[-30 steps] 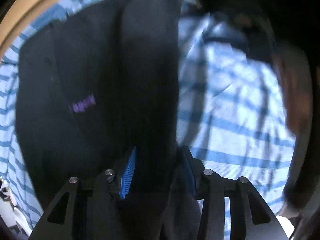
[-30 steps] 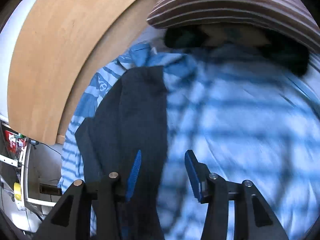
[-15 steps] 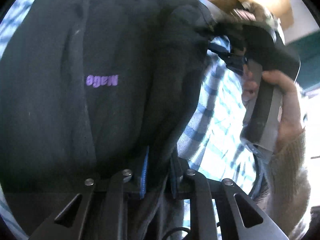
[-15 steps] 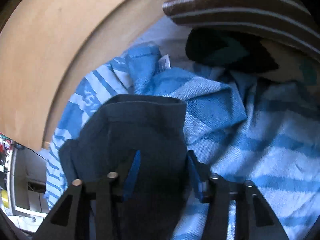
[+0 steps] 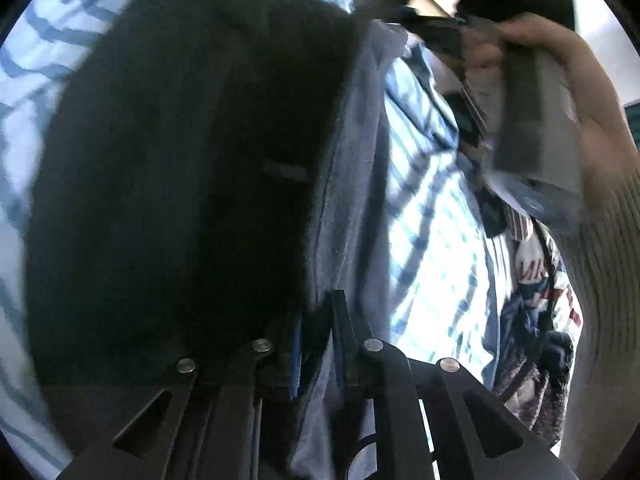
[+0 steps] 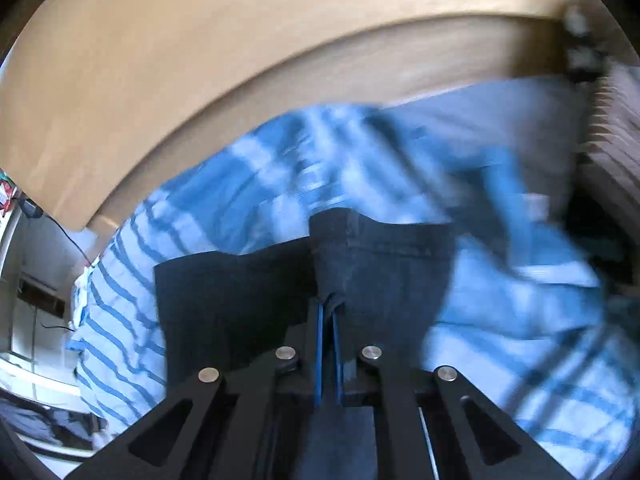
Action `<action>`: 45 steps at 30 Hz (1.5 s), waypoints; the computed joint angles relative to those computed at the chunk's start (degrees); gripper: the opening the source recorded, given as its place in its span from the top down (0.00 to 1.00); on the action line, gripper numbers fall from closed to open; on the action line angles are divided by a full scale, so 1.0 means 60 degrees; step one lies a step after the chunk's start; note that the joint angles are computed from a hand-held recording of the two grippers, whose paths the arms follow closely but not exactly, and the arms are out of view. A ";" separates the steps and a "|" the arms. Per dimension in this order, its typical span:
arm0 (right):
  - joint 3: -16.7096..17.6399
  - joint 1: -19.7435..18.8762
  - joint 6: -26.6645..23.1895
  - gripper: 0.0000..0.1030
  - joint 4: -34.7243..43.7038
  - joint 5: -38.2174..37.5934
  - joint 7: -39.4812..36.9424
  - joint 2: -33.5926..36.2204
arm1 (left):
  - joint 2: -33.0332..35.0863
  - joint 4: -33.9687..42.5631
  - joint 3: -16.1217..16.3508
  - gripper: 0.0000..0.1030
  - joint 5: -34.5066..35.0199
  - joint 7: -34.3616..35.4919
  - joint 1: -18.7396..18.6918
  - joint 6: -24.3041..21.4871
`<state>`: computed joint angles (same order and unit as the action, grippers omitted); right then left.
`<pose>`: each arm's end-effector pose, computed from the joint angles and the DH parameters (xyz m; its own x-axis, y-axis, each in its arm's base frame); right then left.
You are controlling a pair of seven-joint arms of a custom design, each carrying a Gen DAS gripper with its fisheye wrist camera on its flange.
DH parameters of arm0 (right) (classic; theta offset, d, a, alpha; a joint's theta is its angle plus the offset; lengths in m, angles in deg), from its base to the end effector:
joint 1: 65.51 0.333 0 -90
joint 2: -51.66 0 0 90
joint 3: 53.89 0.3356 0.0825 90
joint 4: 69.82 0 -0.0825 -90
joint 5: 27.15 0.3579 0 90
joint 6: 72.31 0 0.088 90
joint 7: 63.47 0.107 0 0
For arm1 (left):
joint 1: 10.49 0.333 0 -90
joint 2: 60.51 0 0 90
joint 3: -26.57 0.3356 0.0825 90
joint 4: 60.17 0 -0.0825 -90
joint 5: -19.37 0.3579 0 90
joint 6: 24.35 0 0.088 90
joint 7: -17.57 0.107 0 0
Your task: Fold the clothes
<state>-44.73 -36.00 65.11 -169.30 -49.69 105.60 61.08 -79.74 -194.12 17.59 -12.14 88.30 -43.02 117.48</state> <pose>0.4981 0.3855 0.5624 -0.3657 -0.8578 -0.3611 -0.7609 0.4990 -0.4147 0.3370 -0.3054 0.5448 -0.0907 -0.8451 0.5268 -0.9784 -0.0231 -0.2055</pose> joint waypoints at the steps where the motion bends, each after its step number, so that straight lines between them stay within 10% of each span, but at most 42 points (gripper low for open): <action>1: 0.0065 -0.0016 -0.0167 0.94 0.0601 0.0245 -0.0365 0.0471 | -0.0095 -0.0046 -0.0015 0.88 0.0190 -0.0165 0.0127 -0.0028; 3: 0.0252 -0.0021 -0.0636 0.86 0.1655 0.0796 -0.1425 0.1326 | -0.0377 -0.0334 -0.0077 0.88 0.0616 -0.0598 0.0339 0.0045; 5: 0.0269 0.0095 -0.1132 0.39 0.2294 0.1053 -0.1745 0.1811 | -0.0546 -0.0473 -0.0085 0.85 0.0970 -0.0957 0.0406 0.0136; 6: 0.0165 0.0199 -0.1020 0.37 0.2112 0.1079 -0.1614 0.1746 | -0.0589 -0.0488 -0.0024 0.79 0.1062 -0.0992 0.0356 0.0130; 8: -0.0015 0.0332 -0.0414 0.38 0.1058 0.0822 -0.0776 0.1034 | -0.0708 -0.0578 0.0022 0.46 0.1224 -0.0960 0.0231 0.0475; 10: -0.0163 0.0369 0.0572 0.40 -0.0231 0.0272 0.0179 0.0134 | -0.0819 -0.0667 0.0073 0.46 0.1403 -0.0934 0.0099 0.0839; 14: -0.0192 0.0143 0.0727 0.69 -0.2107 -0.0776 0.1918 -0.1511 | -0.0153 0.0257 -0.0070 0.83 0.2426 -0.0949 0.0041 -0.0074; 17: -0.0031 -0.0085 0.0769 0.85 -0.2225 0.0388 0.0214 -0.1427 | 0.0664 0.1086 -0.0400 0.88 0.2887 -0.0842 0.0099 -0.0915; 25: -0.0262 -0.0315 -0.0281 0.88 -0.0623 0.0169 0.0080 0.0267 | 0.1780 0.1874 -0.0892 0.89 0.2806 -0.1599 0.0791 -0.1887; 29: -0.0137 -0.0244 0.0833 0.72 -0.2046 -0.0429 0.0791 -0.0864 | 0.1712 0.1648 -0.0929 0.89 0.2368 -0.1285 0.0889 -0.1563; 35: 0.0978 0.0791 -0.0089 0.70 -0.3826 0.0467 0.1088 -0.2997 | 0.1000 0.0889 -0.0535 0.89 0.0629 -0.0074 0.0675 -0.0803; 40: 0.1388 0.1692 0.1672 0.71 -0.5098 0.1409 0.2605 -0.3326 | 0.0792 0.1034 -0.0298 0.89 -0.0316 0.0769 0.0385 -0.0671; 45: 0.1557 0.1949 0.2524 0.85 -0.5646 0.1375 0.3981 -0.3113 | 0.1293 0.1588 -0.0819 0.96 0.2138 -0.0422 0.1111 -0.2032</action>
<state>-35.39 -24.31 80.25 -203.17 -41.44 129.48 42.40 -71.98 -184.59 12.68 0.69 85.77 -36.35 105.29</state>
